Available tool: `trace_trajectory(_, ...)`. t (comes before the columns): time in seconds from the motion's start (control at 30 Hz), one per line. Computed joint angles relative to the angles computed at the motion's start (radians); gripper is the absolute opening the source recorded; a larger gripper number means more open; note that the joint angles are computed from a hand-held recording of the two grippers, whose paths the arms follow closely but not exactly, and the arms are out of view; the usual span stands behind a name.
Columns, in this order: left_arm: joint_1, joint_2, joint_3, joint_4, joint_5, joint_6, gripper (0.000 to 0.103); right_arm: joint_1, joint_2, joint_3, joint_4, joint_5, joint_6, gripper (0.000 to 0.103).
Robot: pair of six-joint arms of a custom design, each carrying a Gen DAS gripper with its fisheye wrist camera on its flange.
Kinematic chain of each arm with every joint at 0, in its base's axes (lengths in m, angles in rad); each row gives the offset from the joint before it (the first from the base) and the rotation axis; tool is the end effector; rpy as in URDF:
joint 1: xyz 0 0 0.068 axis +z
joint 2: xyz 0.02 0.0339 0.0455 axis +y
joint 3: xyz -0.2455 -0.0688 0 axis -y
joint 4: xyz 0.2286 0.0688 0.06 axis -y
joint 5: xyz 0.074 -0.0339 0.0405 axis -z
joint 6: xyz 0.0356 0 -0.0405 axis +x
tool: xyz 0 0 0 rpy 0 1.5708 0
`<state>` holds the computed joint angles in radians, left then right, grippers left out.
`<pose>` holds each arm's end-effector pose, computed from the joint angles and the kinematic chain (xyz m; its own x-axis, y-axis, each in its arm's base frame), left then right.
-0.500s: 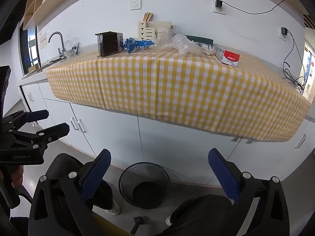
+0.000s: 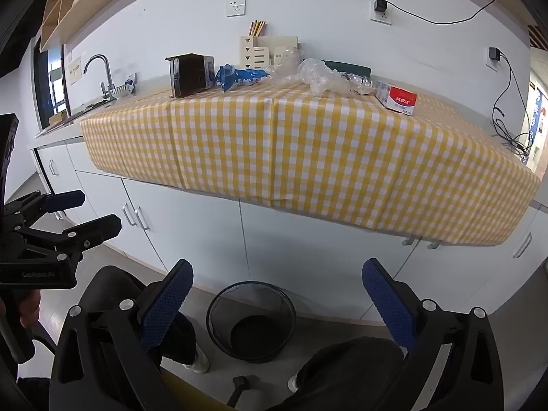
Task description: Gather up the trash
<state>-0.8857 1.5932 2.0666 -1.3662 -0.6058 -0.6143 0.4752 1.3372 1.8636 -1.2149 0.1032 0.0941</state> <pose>0.1842 -0.1934 0.4361 -0.6394 0.0336 -0.7682 0.0515 0.9987 0.0009 0.1930 0.0952 0.4495 -0.5986 -0.2029 -0.7749 -0.3296 0.9441 0.0074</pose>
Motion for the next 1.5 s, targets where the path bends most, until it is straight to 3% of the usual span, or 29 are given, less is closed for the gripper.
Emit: trace_trajectory(1.5, 0.0, 0.026, 0.043, -0.023, 0.002, 0.01, 0.099, -0.008, 0.003, 0.017, -0.02, -0.006, 0.0, 0.1)
